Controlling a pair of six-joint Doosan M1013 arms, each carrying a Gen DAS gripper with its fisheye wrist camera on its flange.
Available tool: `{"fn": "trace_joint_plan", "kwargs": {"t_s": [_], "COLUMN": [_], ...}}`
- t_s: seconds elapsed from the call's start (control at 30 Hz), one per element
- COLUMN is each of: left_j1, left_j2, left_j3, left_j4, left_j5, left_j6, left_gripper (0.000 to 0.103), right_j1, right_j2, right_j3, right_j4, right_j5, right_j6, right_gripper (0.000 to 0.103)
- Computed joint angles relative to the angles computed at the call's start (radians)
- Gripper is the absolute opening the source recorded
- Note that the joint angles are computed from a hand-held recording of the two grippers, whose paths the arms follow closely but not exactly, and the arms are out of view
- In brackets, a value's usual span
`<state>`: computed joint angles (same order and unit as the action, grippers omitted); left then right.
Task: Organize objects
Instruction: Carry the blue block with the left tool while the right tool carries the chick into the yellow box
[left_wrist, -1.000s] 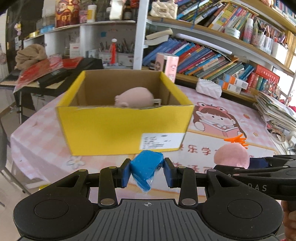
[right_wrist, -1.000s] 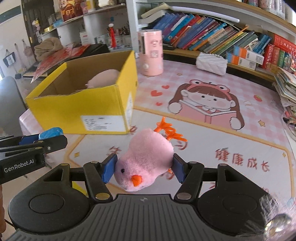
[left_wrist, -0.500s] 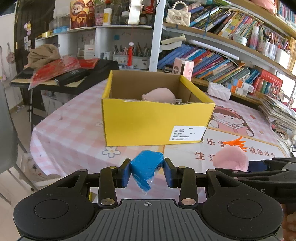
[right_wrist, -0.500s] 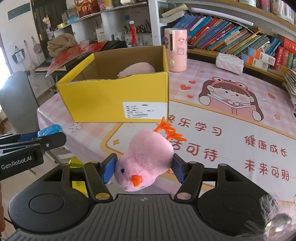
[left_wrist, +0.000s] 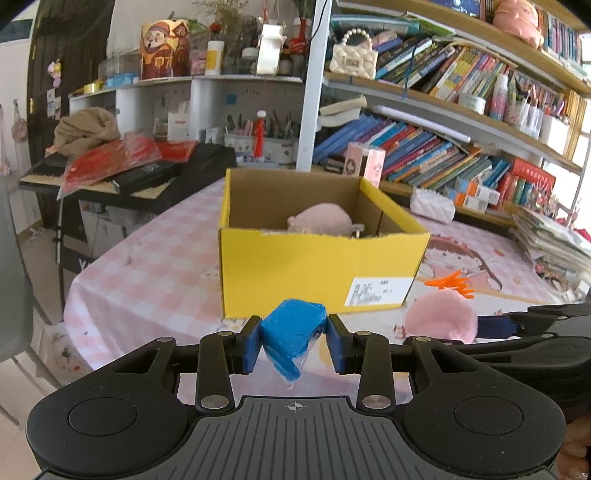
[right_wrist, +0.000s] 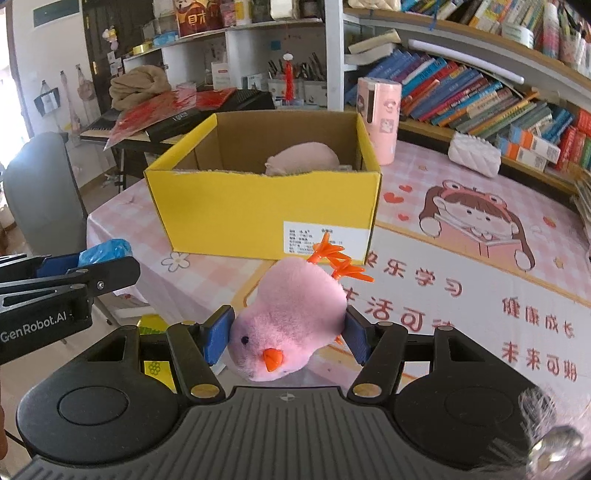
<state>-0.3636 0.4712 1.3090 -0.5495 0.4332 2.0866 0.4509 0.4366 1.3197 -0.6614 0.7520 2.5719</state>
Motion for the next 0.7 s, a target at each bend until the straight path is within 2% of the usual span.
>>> {"fn": "trace_joint_plan", "kwargs": {"t_s": [0.17,0.3,0.5,0.7], "left_j1": [-0.002,-0.008,-0.022,-0.042], "left_j2": [0.023,0.052,0.11,0.173], "left_j3": [-0.04,-0.095,-0.192,-0.293], "left_j4": [-0.024,0.013,0.143,0.286], "left_j5": [-0.038,-0.067,-0.074,-0.041], "left_j6": [0.008,-0.05,-0.183,-0.312], "left_gripper": [0.035,0.035,0.035,0.035], "right_j1": [-0.012,-0.027,-0.063,-0.102], "right_j2": [0.015,0.027,0.057,0.088], "right_j3": [-0.035,-0.063,-0.117,-0.161], "right_j4": [-0.05,-0.125,-0.197,-0.17], "right_j5": [-0.015,-0.044,-0.092,-0.132], "right_j6": [0.006,0.042,0.05,-0.032], "right_gripper": [0.061,0.061,0.061,0.061]}}
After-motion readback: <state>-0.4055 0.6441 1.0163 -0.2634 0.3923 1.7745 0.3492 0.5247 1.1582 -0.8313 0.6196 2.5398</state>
